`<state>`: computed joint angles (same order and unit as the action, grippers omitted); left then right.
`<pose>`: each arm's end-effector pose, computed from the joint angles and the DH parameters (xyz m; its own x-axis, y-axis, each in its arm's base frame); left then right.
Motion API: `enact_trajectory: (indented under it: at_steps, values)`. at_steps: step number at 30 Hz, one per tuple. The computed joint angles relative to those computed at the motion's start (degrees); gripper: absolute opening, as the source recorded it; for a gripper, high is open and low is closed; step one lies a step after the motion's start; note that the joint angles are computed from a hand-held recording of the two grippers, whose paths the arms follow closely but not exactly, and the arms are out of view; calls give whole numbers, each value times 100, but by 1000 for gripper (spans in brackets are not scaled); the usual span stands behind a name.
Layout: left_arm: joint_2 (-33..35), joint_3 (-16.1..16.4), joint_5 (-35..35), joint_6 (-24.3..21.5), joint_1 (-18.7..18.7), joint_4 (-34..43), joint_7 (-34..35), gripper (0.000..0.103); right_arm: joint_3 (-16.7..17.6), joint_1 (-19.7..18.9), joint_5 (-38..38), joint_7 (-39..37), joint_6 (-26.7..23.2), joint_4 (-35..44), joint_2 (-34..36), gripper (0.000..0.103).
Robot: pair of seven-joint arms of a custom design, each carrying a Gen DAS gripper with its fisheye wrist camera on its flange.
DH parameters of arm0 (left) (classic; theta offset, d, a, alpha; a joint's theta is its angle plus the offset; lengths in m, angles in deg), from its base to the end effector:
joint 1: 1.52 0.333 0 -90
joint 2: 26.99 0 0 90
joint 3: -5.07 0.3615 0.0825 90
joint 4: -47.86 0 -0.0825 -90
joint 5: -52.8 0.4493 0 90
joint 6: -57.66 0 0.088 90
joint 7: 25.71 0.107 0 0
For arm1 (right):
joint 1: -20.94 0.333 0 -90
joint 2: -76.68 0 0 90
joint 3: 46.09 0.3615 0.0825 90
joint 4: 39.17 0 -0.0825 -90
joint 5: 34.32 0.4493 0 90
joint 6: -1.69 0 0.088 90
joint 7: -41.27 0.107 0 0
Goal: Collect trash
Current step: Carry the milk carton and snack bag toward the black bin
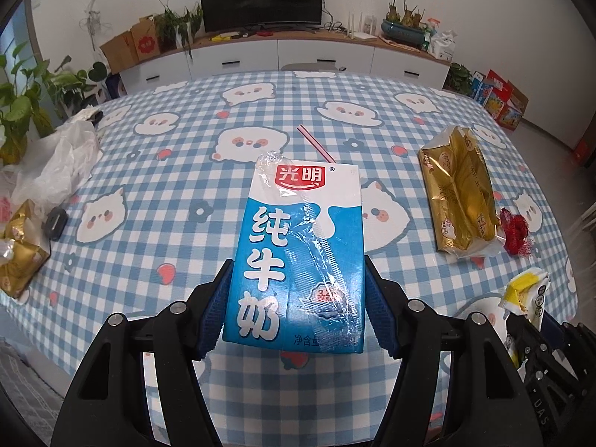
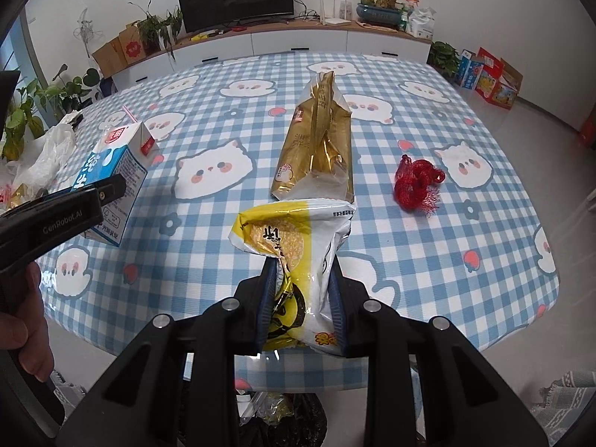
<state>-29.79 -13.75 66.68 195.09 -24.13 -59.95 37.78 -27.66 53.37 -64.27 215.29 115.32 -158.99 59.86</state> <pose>0.4876 -0.4336 0.6168 -0.3878 -0.9217 0.0069 -0.7609 0.3159 -0.5668 0.3535 0.4117 0.5955 -0.3864 -0.9214 -0.0406 -0.7489 0.3391 -0.5694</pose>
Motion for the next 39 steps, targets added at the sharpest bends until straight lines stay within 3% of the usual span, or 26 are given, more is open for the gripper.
enact_trajectory:
  at_steps: [22, 39]
  values:
    - [-1285, -277, -566, 130, 119, -1265, 74, 64, 213, 210, -8, 248, -167, -65, -223, 25]
    - [-2210, -428, -1216, -50, 50, -2116, 309, 64, 421, 441, 303, 515, -407, -362, -579, 25]
